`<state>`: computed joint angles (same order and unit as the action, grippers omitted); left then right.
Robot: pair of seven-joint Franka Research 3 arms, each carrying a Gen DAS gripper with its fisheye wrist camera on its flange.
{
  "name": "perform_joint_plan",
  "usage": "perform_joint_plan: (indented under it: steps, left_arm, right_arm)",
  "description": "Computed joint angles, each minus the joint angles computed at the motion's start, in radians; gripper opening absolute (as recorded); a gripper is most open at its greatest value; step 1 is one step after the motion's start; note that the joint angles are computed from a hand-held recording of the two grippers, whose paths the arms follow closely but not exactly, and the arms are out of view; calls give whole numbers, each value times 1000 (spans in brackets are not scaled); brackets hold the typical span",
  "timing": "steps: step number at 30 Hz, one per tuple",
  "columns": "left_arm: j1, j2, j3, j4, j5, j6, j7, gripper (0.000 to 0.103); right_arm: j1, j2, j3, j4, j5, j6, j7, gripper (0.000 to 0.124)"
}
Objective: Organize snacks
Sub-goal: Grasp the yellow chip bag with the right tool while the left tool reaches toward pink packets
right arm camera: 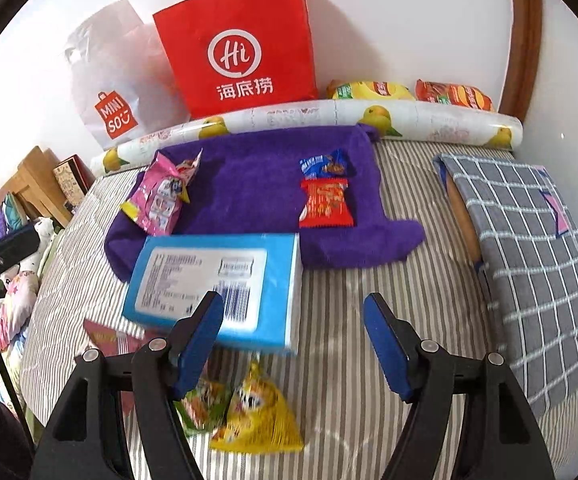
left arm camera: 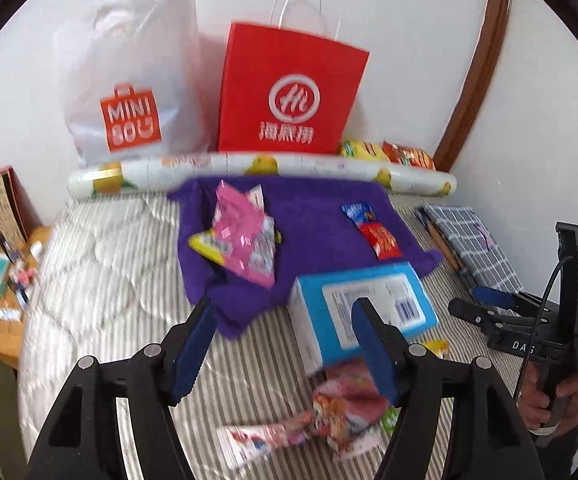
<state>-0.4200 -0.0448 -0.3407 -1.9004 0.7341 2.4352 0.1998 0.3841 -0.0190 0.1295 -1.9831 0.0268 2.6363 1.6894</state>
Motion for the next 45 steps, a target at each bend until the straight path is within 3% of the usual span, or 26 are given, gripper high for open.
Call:
perform_joint_plan:
  steps: [7,14,19,26,30,40,45]
  left_arm:
    - [16,-58,9,-141,-93,66,-21,68]
    - [41,-109,2,-226,-139,122,-31,68]
    - [50,-118,-4,-249,-157,142,-31,68]
    - [54,-130,-4,-281,-184,173,-34,68]
    - [56,-125,-6,-284,-194,190,-19,68]
    - [44,-52,17,-285,-277,345,101,66]
    - [23,-28,31,-313,-404,420,213,66]
  right_arm:
    - [3,-55,5,-101,73,41,-33,72]
    - [1,-85,20,-167,51,50,-13,70]
    - [3,-78,10,-172,109,18,-38,59]
    - [13,-44,9,-151,168,-16,-103,54]
    - [17,-26,4,-140,228,-28,-151,39]
    - [-26,-99,4,-211,94,25,-49,36]
    - [-56,-117,3,-233,33,29,9,36]
